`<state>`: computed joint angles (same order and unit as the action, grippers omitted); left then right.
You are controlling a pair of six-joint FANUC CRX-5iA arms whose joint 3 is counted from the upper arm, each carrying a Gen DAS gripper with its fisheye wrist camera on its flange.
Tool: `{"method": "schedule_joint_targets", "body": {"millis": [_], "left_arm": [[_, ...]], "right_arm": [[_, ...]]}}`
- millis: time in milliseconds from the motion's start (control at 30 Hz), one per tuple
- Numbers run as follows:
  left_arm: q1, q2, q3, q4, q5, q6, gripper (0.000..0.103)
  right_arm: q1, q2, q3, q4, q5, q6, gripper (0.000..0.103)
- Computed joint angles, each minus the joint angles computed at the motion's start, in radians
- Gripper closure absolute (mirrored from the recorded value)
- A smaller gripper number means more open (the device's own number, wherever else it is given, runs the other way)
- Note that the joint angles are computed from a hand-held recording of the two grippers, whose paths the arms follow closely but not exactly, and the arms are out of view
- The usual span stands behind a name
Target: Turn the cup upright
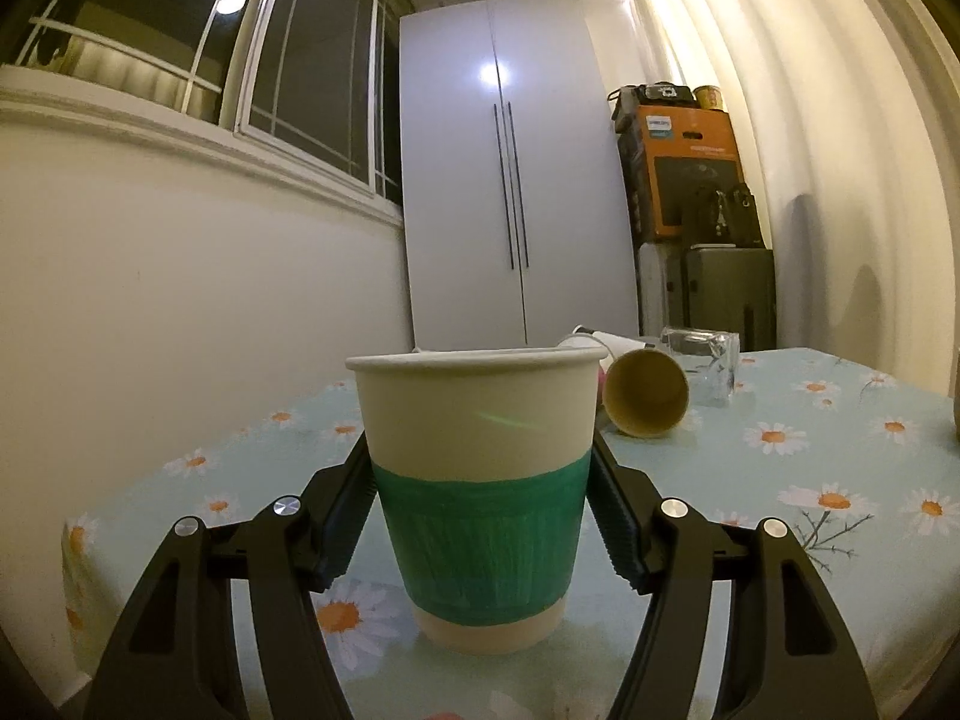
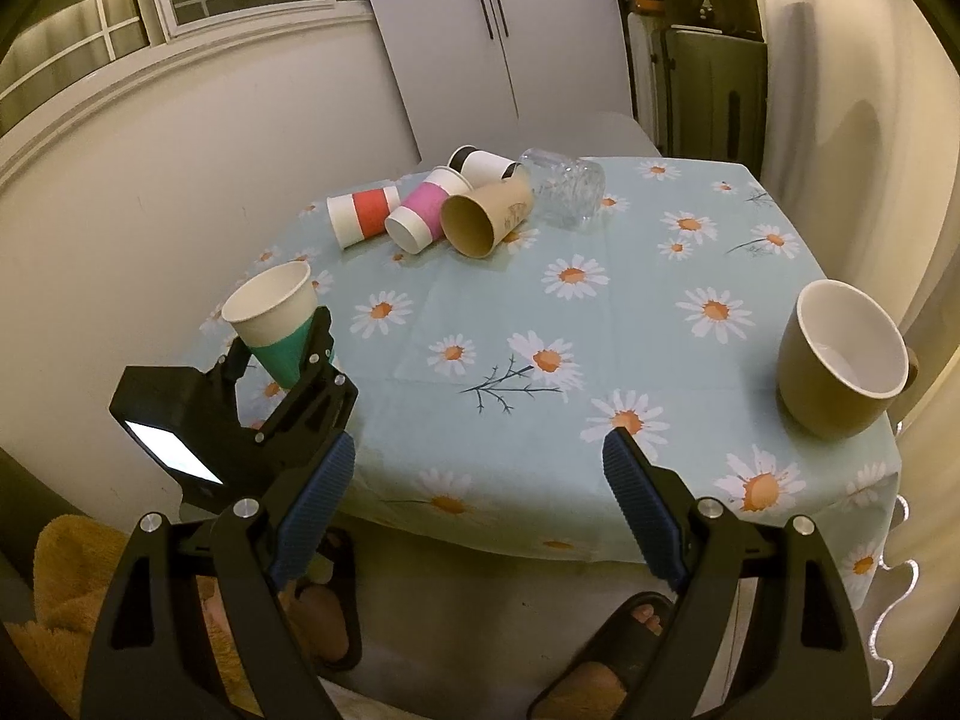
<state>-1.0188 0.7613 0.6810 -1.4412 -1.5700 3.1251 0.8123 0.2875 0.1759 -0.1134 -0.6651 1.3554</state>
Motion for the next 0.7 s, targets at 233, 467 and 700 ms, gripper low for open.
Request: {"method": "schedule_joint_targets", "body": {"millis": [233, 467, 700], "left_arm": [[0.002, 0.003, -0.005, 0.008, 0.013, -0.004, 0.038], [0.007, 0.009, 0.003, 0.014, 0.035, 0.012, 0.038], [0.006, 0.016, 0.009, 0.023, 0.038, 0.001, 0.022]], "right_arm": [[-0.002, -0.002, 0.0, -0.003, 0.0, 0.002, 0.019], [0.001, -0.005, -0.004, -0.001, 0.002, 0.011, 0.019], [0.012, -0.009, -0.018, 0.025, 0.015, 0.001, 0.019]]}}
